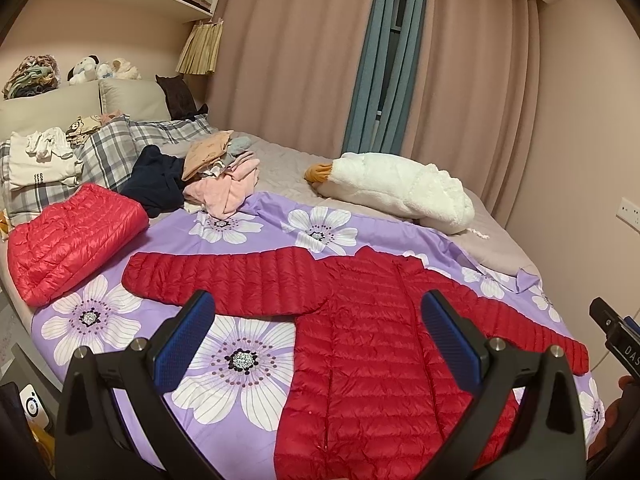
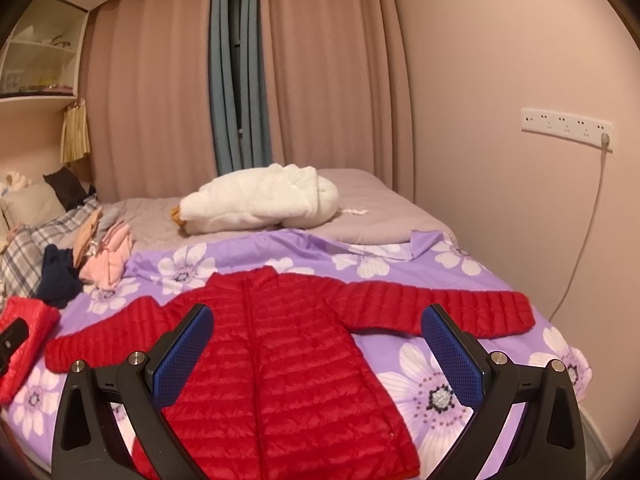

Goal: Fold large clothes
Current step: 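Grasp the red jacket's sleeve cuff with the right gripper, fold across body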

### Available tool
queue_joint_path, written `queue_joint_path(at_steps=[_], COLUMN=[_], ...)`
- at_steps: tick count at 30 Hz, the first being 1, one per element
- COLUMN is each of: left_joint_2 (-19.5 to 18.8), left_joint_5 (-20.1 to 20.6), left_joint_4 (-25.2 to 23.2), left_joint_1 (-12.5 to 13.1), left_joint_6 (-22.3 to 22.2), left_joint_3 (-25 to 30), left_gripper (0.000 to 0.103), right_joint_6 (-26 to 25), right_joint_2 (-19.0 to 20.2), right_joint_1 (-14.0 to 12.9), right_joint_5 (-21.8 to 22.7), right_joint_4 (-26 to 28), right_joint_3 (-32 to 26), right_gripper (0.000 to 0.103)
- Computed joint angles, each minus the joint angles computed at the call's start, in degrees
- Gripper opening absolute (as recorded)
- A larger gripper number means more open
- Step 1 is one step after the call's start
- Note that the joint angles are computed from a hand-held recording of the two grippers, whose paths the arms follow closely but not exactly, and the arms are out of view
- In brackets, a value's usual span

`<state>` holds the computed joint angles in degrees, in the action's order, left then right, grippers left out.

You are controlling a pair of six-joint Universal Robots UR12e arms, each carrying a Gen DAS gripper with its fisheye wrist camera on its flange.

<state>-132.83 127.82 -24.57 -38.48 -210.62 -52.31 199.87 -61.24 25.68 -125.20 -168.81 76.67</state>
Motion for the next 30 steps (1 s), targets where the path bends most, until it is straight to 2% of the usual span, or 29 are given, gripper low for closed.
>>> queue_joint_path(at_steps=[6,11,14,16,19,21,23,25,27,30], left_joint_2=[0.19,-0.9,-2.14,-3.11,-4.13,-5.63,-7.42,-9.05,-10.19,-11.34], left_joint_5=[-0.34,-0.27,-2.16,-5.6,-12.58,-12.11,-10.4,-8.71,-9.42,-10.93], left_joint_4=[-0.31,-0.15,0.95,0.21,-3.03,-2.5,-4.41,-8.55,-12.73,-15.62], left_joint_1=[0.23,0.87,2.09,3.68,5.98,6.62,7.03,7.39,7.98,8.65], left_joint_6=[-1.19,-0.39,-0.86,-3.17,-7.73,-10.2,-11.82,-13.97,-16.39,-18.39], left_joint_3=[-0.28,1.0,2.06,2.79,3.68,4.71,6.75,9.05,10.85,12.42], left_gripper=[0.103,0.103,0.103,0.103,0.101,0.098,0.094,0.09,0.087,0.086], right_joint_6=[0.69,-0.53,0.3,2.33,8.42,13.03,19.65,28.13,33.14,35.35], right_joint_2=[-0.08,0.06,0.21,0.32,0.58,0.47,0.02,-0.88,-1.88,-2.29], right_joint_1=[-0.3,-1.0,-2.36,-3.88,-6.47,-8.67,-10.75,-13.12,-15.94,-18.7], right_joint_5=[0.43,1.77,1.32,-0.04,-5.64,-8.78,-10.42,-9.3,-4.56,-0.07], right_joint_4=[0.84,-0.19,-0.07,0.68,5.4,11.6,19.16,24.83,23.33,18.49], right_joint_3=[0.17,0.34,0.56,0.85,1.14,1.49,2.09,3.44,5.98,9.0], right_gripper=[0.103,0.103,0.103,0.103,0.103,0.103,0.103,0.103,0.103,0.103])
